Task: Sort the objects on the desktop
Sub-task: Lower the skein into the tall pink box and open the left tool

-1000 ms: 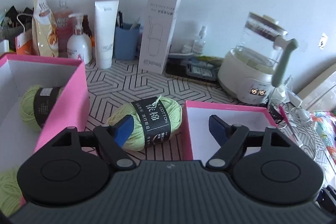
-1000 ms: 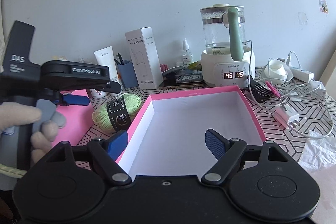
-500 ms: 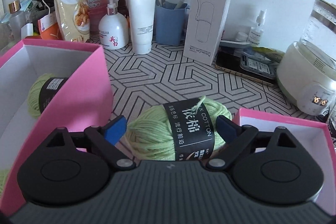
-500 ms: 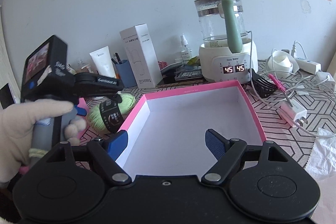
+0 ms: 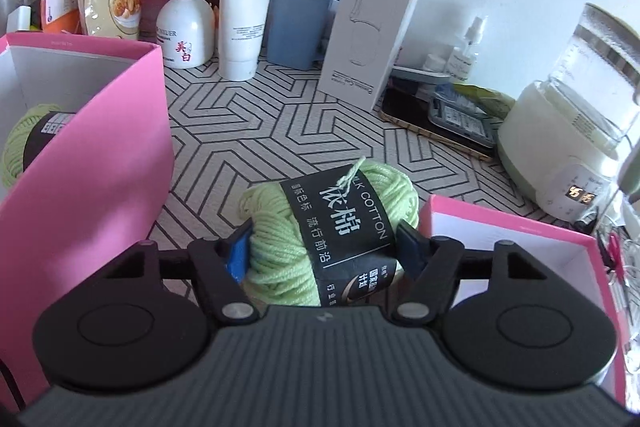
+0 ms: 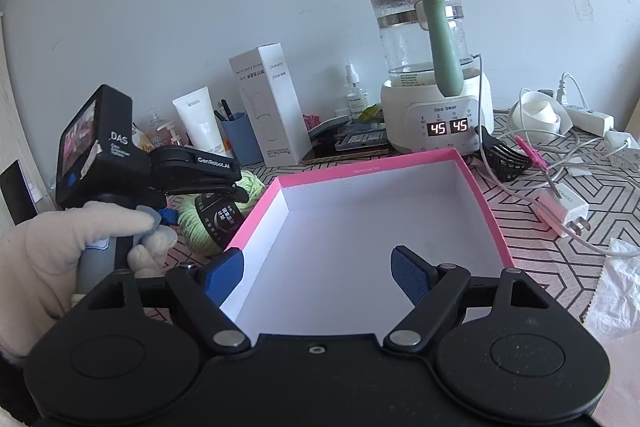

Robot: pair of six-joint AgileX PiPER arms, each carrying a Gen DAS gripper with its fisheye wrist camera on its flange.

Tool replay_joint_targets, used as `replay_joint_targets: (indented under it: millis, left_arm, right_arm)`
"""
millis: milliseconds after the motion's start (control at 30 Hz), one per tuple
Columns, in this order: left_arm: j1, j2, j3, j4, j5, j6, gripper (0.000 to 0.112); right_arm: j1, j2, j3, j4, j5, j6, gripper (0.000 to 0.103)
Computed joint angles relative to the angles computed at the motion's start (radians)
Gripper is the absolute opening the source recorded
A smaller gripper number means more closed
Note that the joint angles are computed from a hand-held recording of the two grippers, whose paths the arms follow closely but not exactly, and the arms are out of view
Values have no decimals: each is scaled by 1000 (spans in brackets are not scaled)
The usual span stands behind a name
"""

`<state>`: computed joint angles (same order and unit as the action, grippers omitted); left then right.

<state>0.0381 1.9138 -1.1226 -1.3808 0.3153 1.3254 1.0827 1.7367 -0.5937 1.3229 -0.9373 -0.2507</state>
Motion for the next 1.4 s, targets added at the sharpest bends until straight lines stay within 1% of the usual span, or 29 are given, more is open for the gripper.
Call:
replay_joint_targets:
  millis: [133, 233, 333, 400, 467, 533, 600, 667, 733, 833, 867, 933, 1033, 1167, 1233, 1400]
  left_arm:
    - [34, -62, 78, -82, 57, 103, 67]
    - [76, -125, 142, -112, 137, 159, 67]
    - [115, -215, 246, -270, 217, 361, 67]
    - [151, -271, 303, -322, 285, 445, 67]
    - [202, -321, 341, -306, 365, 473, 67]
    - [272, -354, 355, -255, 467, 476, 67]
    - [344, -372, 353, -202, 576, 479, 67]
    - [409, -372, 337, -162, 660, 460, 67]
    - [473, -375, 329, -149, 717, 491, 67]
    - [589, -337, 254, -84, 818, 451, 68]
    - [625, -322, 228, -73, 840, 443, 68]
    - [690, -298, 187, -66, 854, 446, 69]
    - [723, -234, 110, -46, 815, 429, 69]
    - [775, -117, -23, 32, 824, 369, 69]
    - [789, -76, -62, 46, 812, 370, 69]
    - [820, 24, -179, 79, 811, 322, 69]
  right_arm:
    - [39, -10, 3, 33, -24, -4, 85]
    - [78, -10, -10, 95, -52, -30, 85]
    - [124, -15, -23, 161, -87, -53, 85]
    - [155, -19, -38, 213, -108, -83, 85]
    - [186, -16, -61, 268, -129, -125, 85]
    - [210, -9, -88, 306, -145, -151, 85]
    - [226, 3, -113, 314, -154, -153, 85]
    - [220, 20, -144, 291, -142, -147, 85]
    - [208, 41, -186, 271, -123, -151, 85]
    - [199, 88, -282, 265, -104, -232, 85]
    - [192, 104, -313, 251, -90, -248, 85]
    - [176, 141, -380, 224, -60, -282, 85]
    - [157, 203, -486, 189, -16, -332, 85]
    - [133, 267, -597, 149, 45, -369, 85]
    - [120, 298, -657, 174, 69, -419, 85]
    - [103, 355, -781, 258, 108, -557, 85]
